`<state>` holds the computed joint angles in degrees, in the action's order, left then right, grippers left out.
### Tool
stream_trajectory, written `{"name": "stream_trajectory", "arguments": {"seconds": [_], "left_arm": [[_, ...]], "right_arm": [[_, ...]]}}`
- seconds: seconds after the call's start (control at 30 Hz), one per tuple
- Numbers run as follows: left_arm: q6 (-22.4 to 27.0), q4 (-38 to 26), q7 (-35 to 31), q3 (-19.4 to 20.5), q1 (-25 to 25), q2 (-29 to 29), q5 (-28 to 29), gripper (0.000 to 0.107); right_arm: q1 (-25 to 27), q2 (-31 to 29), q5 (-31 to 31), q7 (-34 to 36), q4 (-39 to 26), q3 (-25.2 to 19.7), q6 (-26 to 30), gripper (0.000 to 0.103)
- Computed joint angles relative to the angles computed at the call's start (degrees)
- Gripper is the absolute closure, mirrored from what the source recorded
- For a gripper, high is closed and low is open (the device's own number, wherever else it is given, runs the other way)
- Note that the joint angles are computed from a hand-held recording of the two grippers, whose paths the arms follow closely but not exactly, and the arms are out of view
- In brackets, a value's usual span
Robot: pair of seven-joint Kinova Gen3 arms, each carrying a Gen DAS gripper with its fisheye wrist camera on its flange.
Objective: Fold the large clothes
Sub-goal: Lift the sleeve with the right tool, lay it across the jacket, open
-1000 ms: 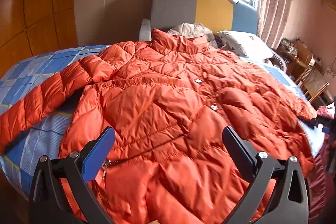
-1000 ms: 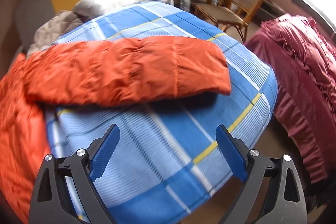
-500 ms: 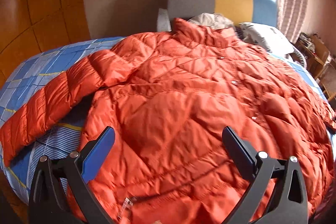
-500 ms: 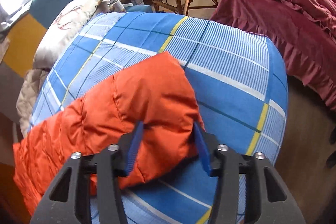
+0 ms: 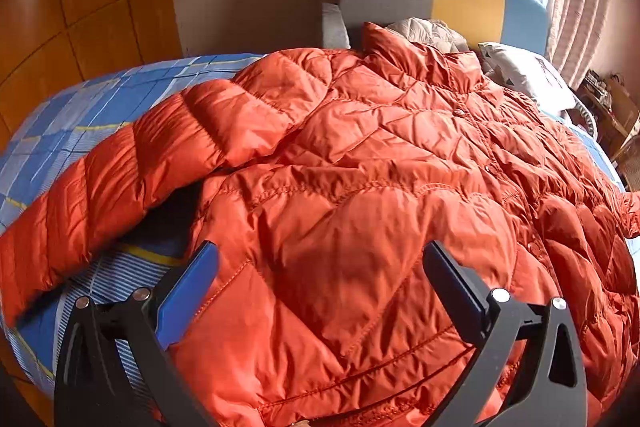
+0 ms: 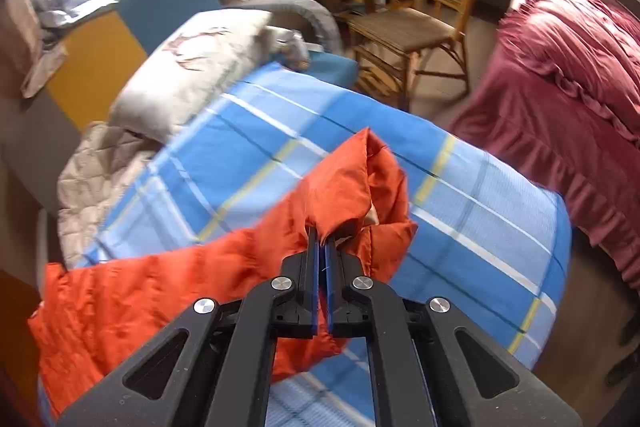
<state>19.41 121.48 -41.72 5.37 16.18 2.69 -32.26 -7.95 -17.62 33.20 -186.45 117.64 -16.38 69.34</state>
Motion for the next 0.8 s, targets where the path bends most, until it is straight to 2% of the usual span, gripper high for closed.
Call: {"name": "stream_trajectory", "arguments": {"seconds": [0.17,0.47,0.8], "left_arm": [[-1.2,1.3,-1.3,0.1,-1.2,-1.5,1.2,0.006],[-4.2,4.0,-10.7,0.5,-6.0,-4.3,10.9,0.006],[-6.3,6.7,-23.0,-0.7,-9.4,-6.6,22.9,0.006]], "right_arm": [[-3.8,7.4,4.7,2.1,-9.6,-2.4,1.3,0.101],[-16.2,23.9,13.4,7.5,-29.1,-3.1,4.0,0.101],[-28.1,39.4,15.0,16.3,-45.8,-0.7,0.5,0.101]]}}
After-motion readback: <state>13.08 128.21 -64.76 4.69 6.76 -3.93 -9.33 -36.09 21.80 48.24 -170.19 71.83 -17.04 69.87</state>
